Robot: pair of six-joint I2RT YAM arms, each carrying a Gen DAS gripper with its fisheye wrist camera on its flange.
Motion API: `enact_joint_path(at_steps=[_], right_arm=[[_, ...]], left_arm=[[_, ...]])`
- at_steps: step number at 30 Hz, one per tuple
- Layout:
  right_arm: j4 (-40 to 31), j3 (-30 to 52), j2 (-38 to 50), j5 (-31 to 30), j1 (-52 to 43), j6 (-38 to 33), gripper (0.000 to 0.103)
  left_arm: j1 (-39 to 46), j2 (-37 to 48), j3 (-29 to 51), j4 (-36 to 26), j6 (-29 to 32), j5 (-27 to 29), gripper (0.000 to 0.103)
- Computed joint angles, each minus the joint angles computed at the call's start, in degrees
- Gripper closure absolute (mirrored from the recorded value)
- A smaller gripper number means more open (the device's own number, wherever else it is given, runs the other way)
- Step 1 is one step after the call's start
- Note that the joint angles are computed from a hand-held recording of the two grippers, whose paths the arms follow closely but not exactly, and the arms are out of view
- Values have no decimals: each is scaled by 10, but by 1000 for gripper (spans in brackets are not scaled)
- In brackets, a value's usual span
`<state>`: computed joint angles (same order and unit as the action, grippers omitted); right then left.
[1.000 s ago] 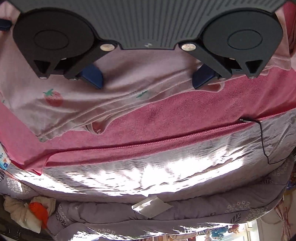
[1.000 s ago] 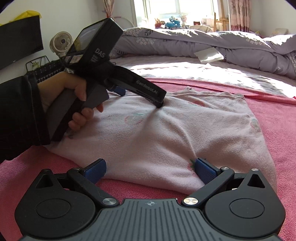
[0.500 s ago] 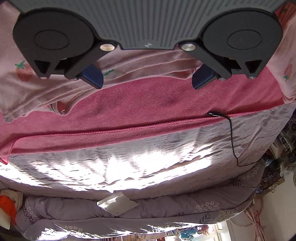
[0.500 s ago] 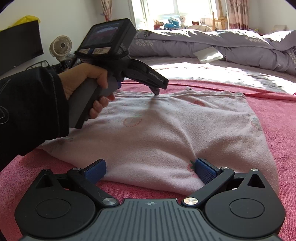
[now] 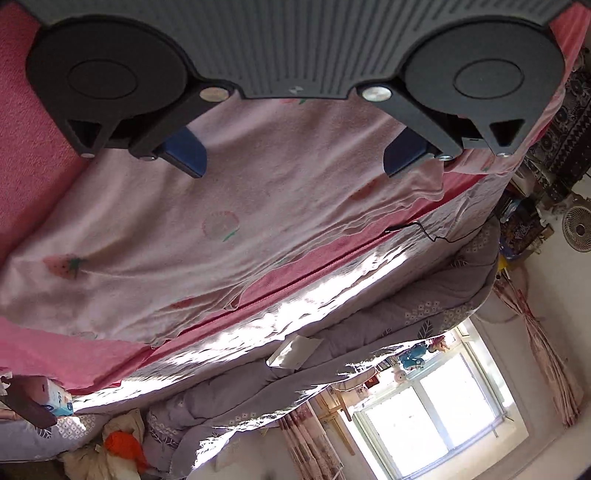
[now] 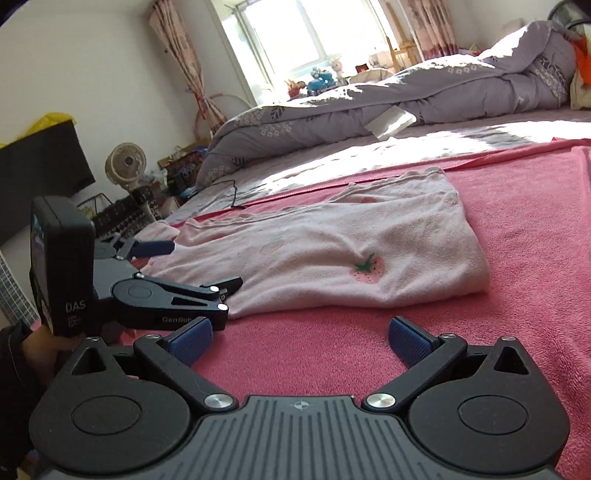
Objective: Fold clothes
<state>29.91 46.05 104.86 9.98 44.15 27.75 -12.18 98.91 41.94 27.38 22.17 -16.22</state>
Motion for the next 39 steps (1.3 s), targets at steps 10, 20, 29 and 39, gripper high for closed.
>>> enact_joint_path(at_steps=[10,20,29,39], right_arm=[[277,-143,5,-17,-28,123,0],[12,-62,-61,12,-107,201,0],[-73,56,5,-113,-151,217,0],[-135,116,35,-43,-118,255,29]], left_arm=[[-13,4,-5,-15,-5,38,0],[60,-76,-72,-35,-48,106,0],[278,-131,-113,-77,-239,256,0],[309,-158,-136,-71,-224,301,0]])
